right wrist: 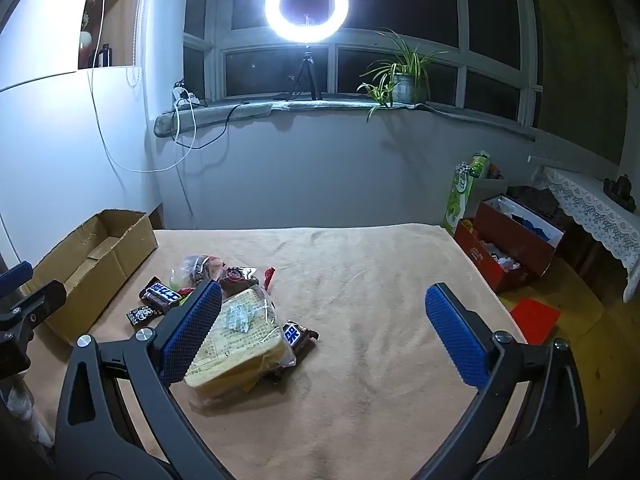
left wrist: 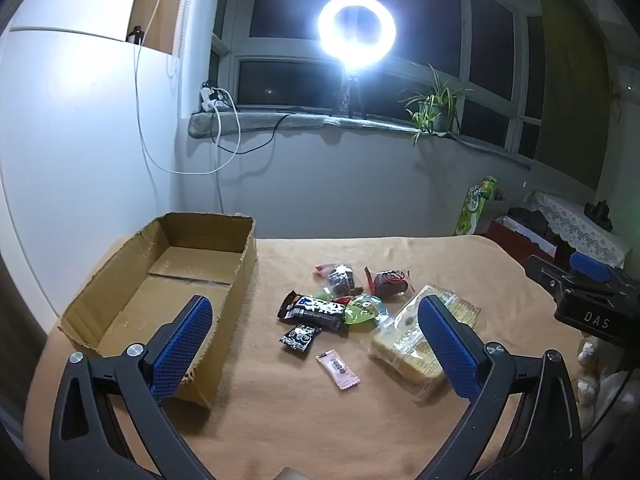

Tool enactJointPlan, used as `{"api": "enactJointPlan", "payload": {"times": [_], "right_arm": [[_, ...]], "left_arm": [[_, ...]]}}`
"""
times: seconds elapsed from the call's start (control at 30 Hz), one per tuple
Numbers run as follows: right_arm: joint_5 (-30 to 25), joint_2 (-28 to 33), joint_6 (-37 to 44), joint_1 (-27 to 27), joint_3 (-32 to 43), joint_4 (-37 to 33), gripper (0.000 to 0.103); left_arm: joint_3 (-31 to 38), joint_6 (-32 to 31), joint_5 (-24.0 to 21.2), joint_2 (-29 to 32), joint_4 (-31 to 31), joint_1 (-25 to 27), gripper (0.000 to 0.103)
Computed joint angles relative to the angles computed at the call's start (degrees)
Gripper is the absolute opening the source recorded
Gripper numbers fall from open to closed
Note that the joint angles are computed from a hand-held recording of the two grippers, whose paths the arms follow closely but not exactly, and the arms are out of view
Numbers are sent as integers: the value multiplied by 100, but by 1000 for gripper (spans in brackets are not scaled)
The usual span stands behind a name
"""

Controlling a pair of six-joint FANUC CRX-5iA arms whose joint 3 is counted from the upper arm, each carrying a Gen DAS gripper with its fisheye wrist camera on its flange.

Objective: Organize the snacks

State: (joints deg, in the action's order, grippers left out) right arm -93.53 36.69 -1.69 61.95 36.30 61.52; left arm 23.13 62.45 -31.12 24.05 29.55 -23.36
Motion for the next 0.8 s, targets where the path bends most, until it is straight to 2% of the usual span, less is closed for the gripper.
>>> {"api": "enactJointPlan", "payload": {"times": [0.8], "right_arm": [[-32, 148, 218, -4, 239, 77, 103]], "left_arm": [[-41, -84, 26, -21, 130, -28, 102]]}}
